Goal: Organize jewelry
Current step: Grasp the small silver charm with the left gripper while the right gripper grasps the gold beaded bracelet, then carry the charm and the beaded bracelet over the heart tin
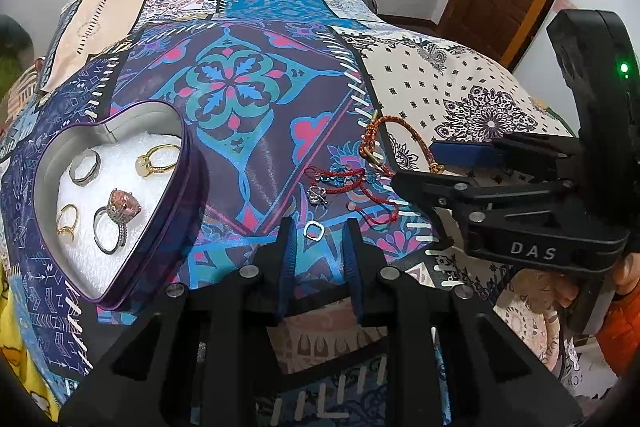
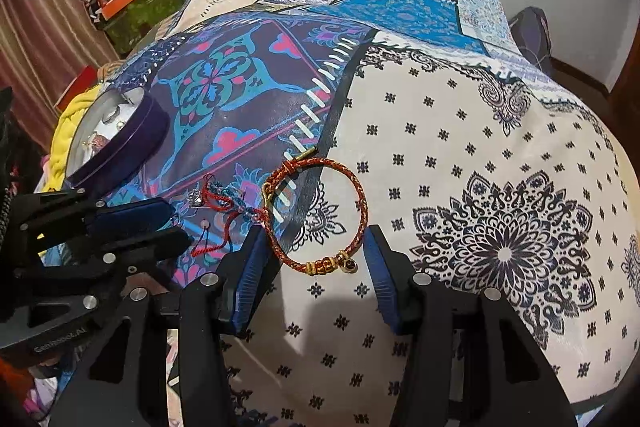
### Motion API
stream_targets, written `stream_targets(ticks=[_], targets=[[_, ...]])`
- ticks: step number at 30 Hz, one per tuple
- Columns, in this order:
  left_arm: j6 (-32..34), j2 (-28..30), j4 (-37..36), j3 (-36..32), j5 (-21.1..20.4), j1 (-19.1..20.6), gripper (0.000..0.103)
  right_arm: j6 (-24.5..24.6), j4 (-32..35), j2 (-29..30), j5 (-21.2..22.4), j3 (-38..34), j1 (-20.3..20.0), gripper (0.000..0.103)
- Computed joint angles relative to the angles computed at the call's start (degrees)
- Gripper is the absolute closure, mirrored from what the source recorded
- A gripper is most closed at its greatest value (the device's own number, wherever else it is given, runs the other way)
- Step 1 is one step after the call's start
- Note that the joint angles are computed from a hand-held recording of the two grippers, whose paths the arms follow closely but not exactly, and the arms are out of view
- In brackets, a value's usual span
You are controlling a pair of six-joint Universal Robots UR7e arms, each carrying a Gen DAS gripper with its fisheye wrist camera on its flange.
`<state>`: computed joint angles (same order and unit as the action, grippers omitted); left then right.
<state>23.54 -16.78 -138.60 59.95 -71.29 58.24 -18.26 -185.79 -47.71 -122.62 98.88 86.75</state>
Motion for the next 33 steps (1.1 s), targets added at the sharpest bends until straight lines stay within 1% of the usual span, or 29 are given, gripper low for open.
stream_targets(ticks=[2,4,8,11,13,14,20,28,33], targets=[[-0.5,0.2,0.5,-0.6,0.0,0.1,0.085,-0.3,-0.3,0.3,-0.2,-0.3,0.0,0.057],[-0.9,0.4,0.6,-1.0,0.2,0.2,0.09,-0.9,-1.1,0.6,-0.5,-0.4,0.1,0.059],[-1.3,0.5,0.1,-1.0,0.2,0.3,0.094,-0.8,-1.6,0.7,-0.3,-0.5,-0.1,0.077],[-0.7,0.4,-0.9,-0.4,0.8,0.1,0.094,-0.4,-1.9,0.5,-0.1,-0.2,-0.2,0.087],[-0.3,0.3,-1.7,0.1,1.3,-0.1,0.095,-0.2,-1.8,0.3,0.3,0.0,-0.2,0.089],[-0.2,0.2,-2.1,0.4,1.4,-0.1,0.095,-0.1,-1.6,0.1,0.5,0.2,-0.2,0.093],[-1.2,-1.1,-2.9,2.6,1.3,-0.2,0.095,1.4,0.1,-1.2,1.8,1.2,-0.1,0.096],[-0.5,-5.2,-6.7,9.4,1.6,-0.8,0.095,1.5,-2.6,-3.0,2.2,3.8,1.1,0.096],[0.0,-8.7,-10.3,13.7,0.3,-1.1,0.095,0.5,-4.5,-3.4,2.0,4.8,2.1,0.096]])
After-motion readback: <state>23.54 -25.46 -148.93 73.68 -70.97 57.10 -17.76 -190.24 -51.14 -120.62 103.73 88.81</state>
